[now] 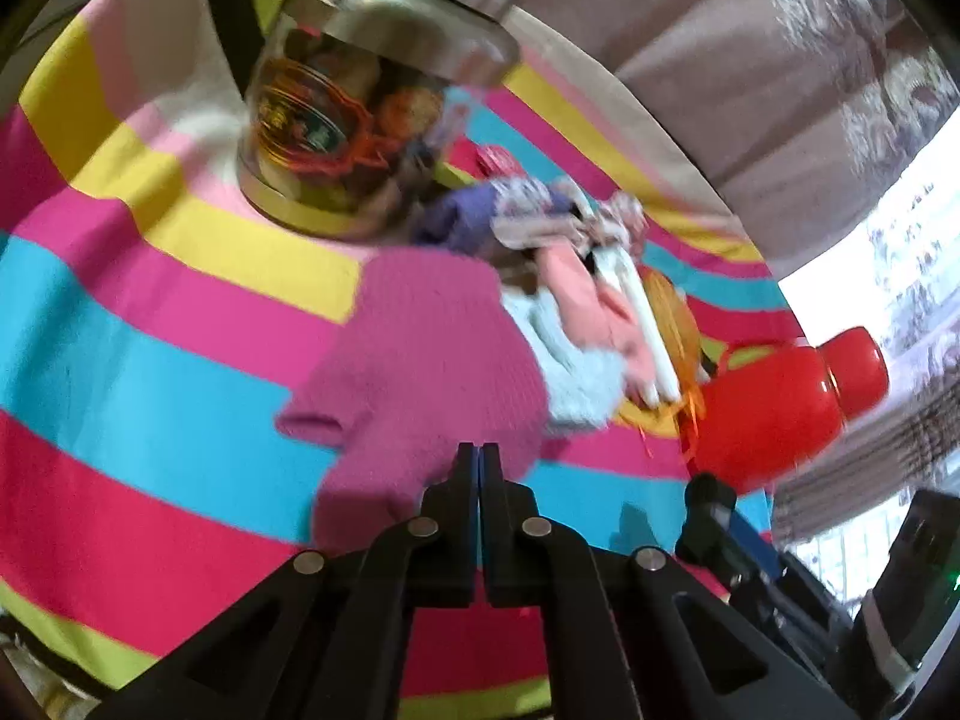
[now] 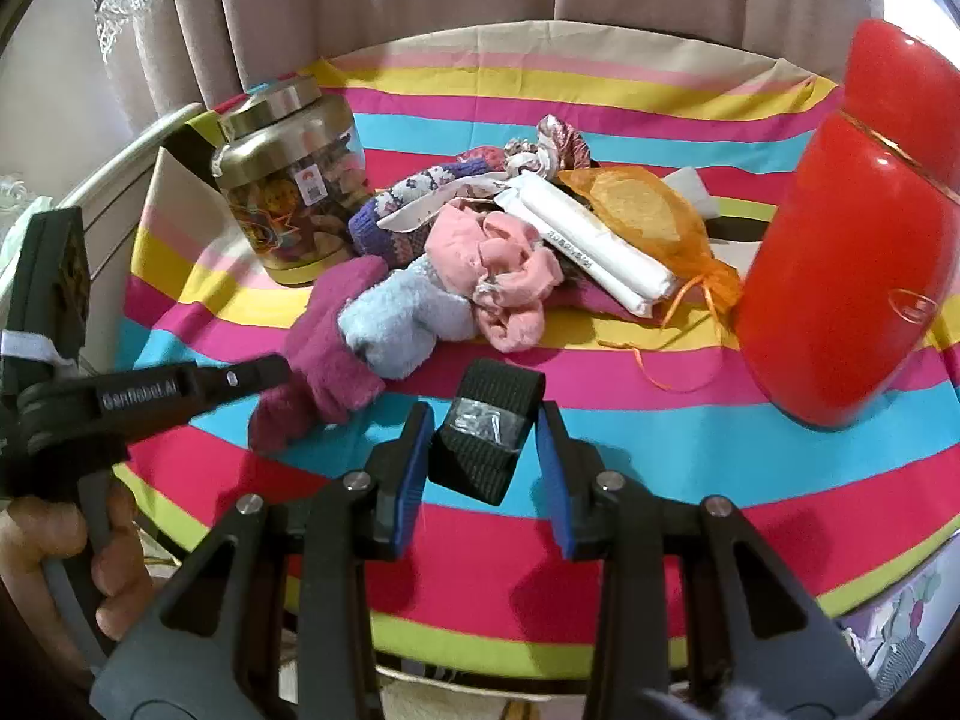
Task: Organize soft objects
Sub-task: 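Lift the magenta sock with the left tool while the right tool lifts the black band, then carry the sock and band into the white box and open both tools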
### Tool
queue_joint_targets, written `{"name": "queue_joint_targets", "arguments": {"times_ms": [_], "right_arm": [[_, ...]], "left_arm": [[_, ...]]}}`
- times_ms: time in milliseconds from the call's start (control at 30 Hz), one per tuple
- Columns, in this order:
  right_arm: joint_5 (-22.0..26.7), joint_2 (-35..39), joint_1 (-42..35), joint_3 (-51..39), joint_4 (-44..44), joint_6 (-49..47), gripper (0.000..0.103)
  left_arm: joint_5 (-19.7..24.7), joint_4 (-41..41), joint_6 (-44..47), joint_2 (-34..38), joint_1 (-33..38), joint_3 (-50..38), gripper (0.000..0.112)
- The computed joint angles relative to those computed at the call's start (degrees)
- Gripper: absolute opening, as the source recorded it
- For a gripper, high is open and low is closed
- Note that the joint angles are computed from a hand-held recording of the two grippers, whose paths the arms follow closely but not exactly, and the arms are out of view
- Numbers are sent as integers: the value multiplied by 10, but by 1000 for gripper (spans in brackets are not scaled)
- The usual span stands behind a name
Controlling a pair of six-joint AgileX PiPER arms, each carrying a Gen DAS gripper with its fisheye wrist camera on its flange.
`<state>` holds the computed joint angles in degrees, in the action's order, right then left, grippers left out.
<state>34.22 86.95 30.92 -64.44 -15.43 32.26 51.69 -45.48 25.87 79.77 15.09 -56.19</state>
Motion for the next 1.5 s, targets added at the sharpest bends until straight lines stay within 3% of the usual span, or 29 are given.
{"name": "queue_joint_targets", "arguments": {"times_ms": [100, 133, 200, 233, 267, 333, 367, 400, 433, 467, 567, 767, 1067, 1333, 1500], "right_arm": [[-4, -27, -10, 24, 11, -10, 39], [-3, -32, -15, 29, 18, -15, 39], [-3, -45, -26, 39, 32, -26, 39], [-3, -53, -31, 46, 38, -31, 39], [-2, -61, -36, 52, 41, -35, 39], [0, -75, -43, 62, 43, -38, 39], [1, -84, -49, 69, 48, -42, 39], [2, -91, -54, 75, 54, -48, 39], [3, -99, -60, 81, 61, -55, 39], [5, -110, -68, 90, 68, -62, 39], [10, -131, -87, 106, 85, -80, 39], [19, -175, -119, 132, 120, -118, 39], [47, -240, -170, 159, 144, -163, 39], [102, -310, -294, 184, 209, -269, 39], [153, -346, -460, 189, 291, -418, 39]], "left_arm": [[-31, 46, -40, -23, -32, 10, 4], [-47, 79, -73, -26, -46, 4, 11], [-77, 145, -124, -28, -70, -8, 44], [-96, 169, -141, -30, -80, -9, 70], [-111, 188, -150, -26, -87, -13, 81], [-118, 235, -172, -2, -107, -34, 81], [-122, 260, -190, 13, -116, -44, 74], [-116, 274, -200, 30, -120, -54, 63], [-100, 265, -190, 47, -117, -64, 36], [-90, 247, -173, 58, -110, -67, 21], [-86, 227, -153, 54, -100, -59, 14], [-76, 169, -122, -18, -48, -18, 10], [-11, 84, -91, -135, 0, 19, 9], [4, 96, -162, -207, -106, 3, 9], [-30, 164, -275, -212, -279, -28, 9]]}}
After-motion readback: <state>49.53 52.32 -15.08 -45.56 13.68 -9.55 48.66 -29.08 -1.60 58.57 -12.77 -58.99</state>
